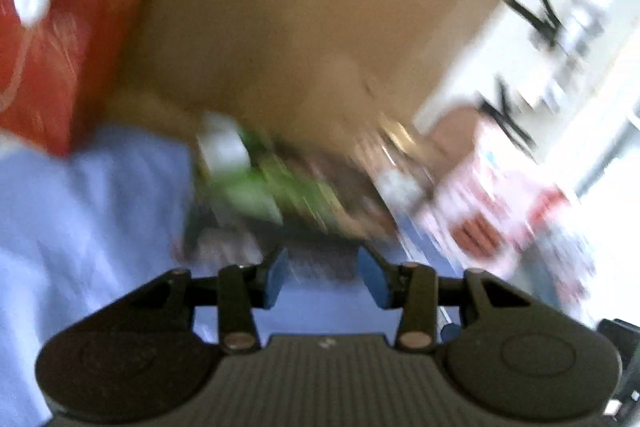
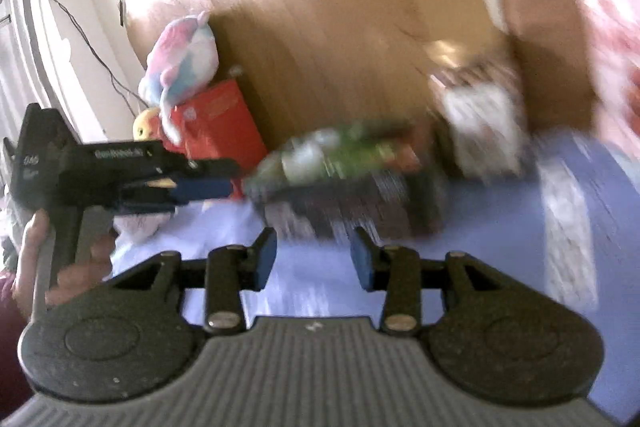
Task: Organize snacks
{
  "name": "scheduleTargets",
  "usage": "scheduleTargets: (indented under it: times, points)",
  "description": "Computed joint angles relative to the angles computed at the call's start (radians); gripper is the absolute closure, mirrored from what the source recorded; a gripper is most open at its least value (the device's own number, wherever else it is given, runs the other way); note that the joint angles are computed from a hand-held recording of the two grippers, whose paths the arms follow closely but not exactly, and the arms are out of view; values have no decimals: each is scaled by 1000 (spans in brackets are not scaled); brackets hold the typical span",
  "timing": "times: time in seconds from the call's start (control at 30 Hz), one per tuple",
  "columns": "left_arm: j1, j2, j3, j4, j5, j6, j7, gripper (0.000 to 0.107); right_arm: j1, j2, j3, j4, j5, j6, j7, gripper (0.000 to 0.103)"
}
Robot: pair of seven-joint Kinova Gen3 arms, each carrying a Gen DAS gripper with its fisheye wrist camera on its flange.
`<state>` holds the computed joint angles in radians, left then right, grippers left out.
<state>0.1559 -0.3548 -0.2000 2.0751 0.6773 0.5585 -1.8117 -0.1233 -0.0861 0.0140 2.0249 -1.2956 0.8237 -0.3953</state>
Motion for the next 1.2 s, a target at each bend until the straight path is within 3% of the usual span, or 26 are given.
scheduleTargets:
  times: [0.13,0.2,0.3,0.4,0.57,0.67,0.73,0.83,0.93,1.1,1.2]
  points:
    - [112,-3,-63,54,105,138,-136,67,24,-132,182,132,156,163,-128,55]
    - [171,26,-113,77,178,213,-210,67,79,-182,225,166,235,244,-206,55]
    - [147,60,-85,103,240,263,-272,67,191,-221,250,224,272,343,-261,55]
    - [127,90,-75,119,263,302,-286,67,218,-230,265,268,247,354,-266,55]
    - [54,35,-14,167,271,305,-272,65,186,-289,173,259,194,205,-257,55]
    - [11,-1,-8,189,270,345,-271,65,155,-253,136,204,194,156,-201,55]
    - [-16,-10,-2,197,273,362,-279,65,199,-202,61,158,215,138,-190,55]
    - [-52,-11,11,217,299,365,-306,65,297,-81,-7,97,235,206,-147,57]
    - [-85,-6,35,217,313,371,-311,66,318,-15,45,76,217,328,-128,55]
    - [-109,7,58,218,331,371,-335,66,212,24,259,125,227,532,-97,55]
    - [-117,24,56,214,345,382,-363,66,262,43,236,159,198,604,-60,56]
